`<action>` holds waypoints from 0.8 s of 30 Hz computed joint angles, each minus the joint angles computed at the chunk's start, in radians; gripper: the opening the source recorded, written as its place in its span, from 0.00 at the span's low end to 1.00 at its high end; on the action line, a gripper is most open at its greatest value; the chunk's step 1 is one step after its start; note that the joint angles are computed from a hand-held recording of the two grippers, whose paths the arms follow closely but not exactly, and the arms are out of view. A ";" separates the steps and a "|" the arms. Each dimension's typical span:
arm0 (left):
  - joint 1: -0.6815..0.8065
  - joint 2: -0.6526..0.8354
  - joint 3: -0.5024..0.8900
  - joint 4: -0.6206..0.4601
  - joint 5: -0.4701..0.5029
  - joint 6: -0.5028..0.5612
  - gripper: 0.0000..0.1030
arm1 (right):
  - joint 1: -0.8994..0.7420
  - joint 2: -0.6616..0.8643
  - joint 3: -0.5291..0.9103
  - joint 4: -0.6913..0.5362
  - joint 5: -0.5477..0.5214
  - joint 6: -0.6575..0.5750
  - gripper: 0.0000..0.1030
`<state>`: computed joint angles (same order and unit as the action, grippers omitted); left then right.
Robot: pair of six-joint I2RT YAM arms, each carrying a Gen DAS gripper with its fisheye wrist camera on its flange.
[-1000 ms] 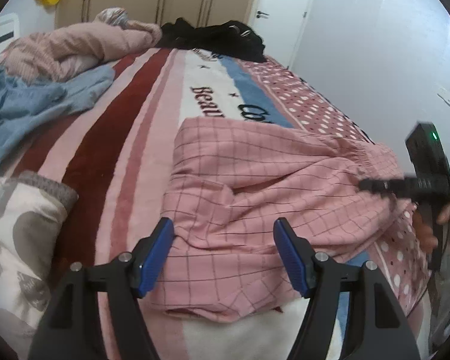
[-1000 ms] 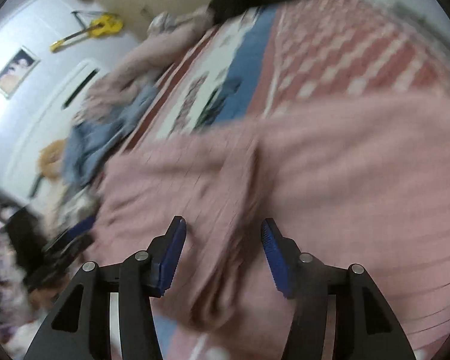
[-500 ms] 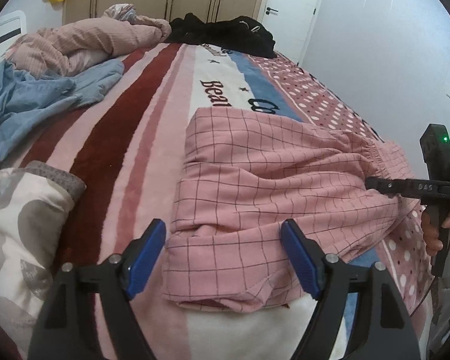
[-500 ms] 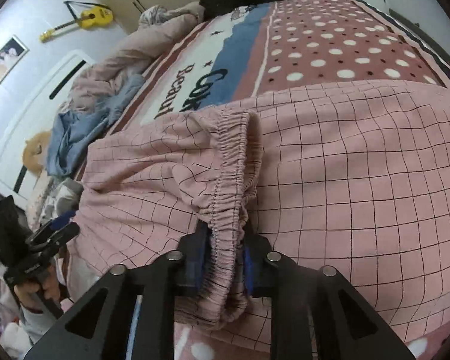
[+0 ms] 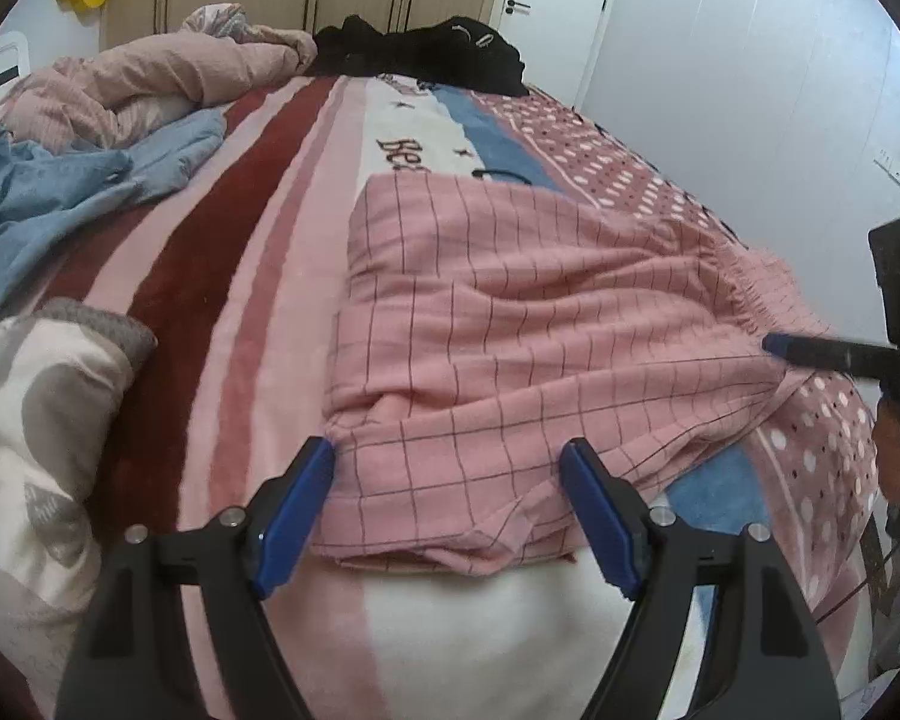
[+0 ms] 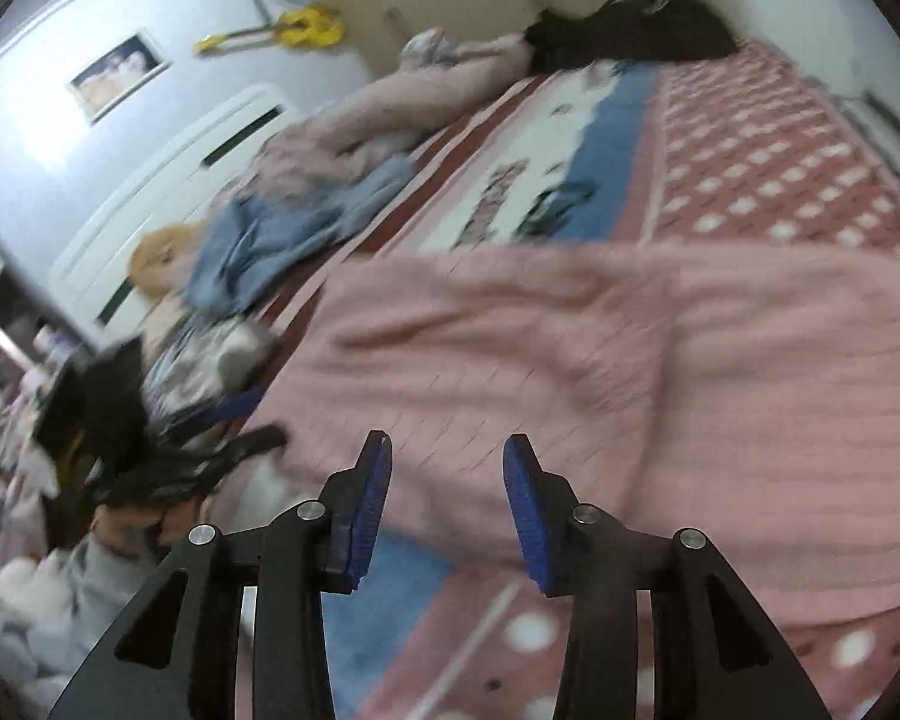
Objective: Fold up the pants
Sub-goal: 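Open the right gripper to release the elastic cuff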
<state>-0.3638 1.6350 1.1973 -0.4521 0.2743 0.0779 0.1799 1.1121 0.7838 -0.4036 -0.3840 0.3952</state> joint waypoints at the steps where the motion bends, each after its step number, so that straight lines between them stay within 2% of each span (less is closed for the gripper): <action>1: -0.002 -0.001 -0.006 0.002 -0.009 0.003 0.73 | 0.017 0.006 -0.013 0.004 0.003 -0.001 0.34; 4: 0.002 0.002 -0.014 -0.003 -0.016 0.009 0.73 | 0.052 0.076 -0.028 0.003 0.083 0.011 0.24; 6: 0.010 -0.001 -0.018 -0.011 -0.010 0.009 0.73 | 0.020 0.101 -0.064 0.051 0.043 0.037 0.18; 9: 0.011 -0.018 -0.018 -0.023 -0.016 0.012 0.73 | -0.019 0.082 -0.090 0.082 -0.011 0.070 0.18; 10: 0.010 -0.029 -0.017 -0.025 -0.018 0.013 0.73 | -0.017 0.069 -0.091 0.075 -0.007 0.073 0.22; 11: 0.010 -0.046 -0.019 -0.025 -0.019 0.013 0.73 | -0.016 0.037 -0.096 0.067 -0.002 0.078 0.31; 14: 0.009 -0.081 -0.014 -0.016 -0.007 0.006 0.74 | -0.043 -0.086 -0.125 0.049 0.005 0.090 0.44; 16: 0.001 -0.075 0.020 -0.013 -0.001 -0.007 0.74 | -0.070 -0.115 -0.094 -0.002 0.030 0.066 0.48; 18: -0.015 -0.050 0.068 -0.016 -0.013 -0.025 0.74 | -0.100 -0.082 -0.036 -0.021 0.055 0.016 0.48; 23: -0.045 0.019 0.155 -0.027 0.007 -0.058 0.74 | -0.176 0.117 0.085 0.062 -0.081 -0.048 0.47; 24: -0.051 0.032 0.167 -0.025 0.000 -0.058 0.74 | -0.175 0.172 0.125 0.061 -0.069 -0.069 0.47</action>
<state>-0.4147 1.6671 1.3640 -0.4769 0.2746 0.0195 0.0050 1.2839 0.9090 -0.3430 -0.4528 0.3263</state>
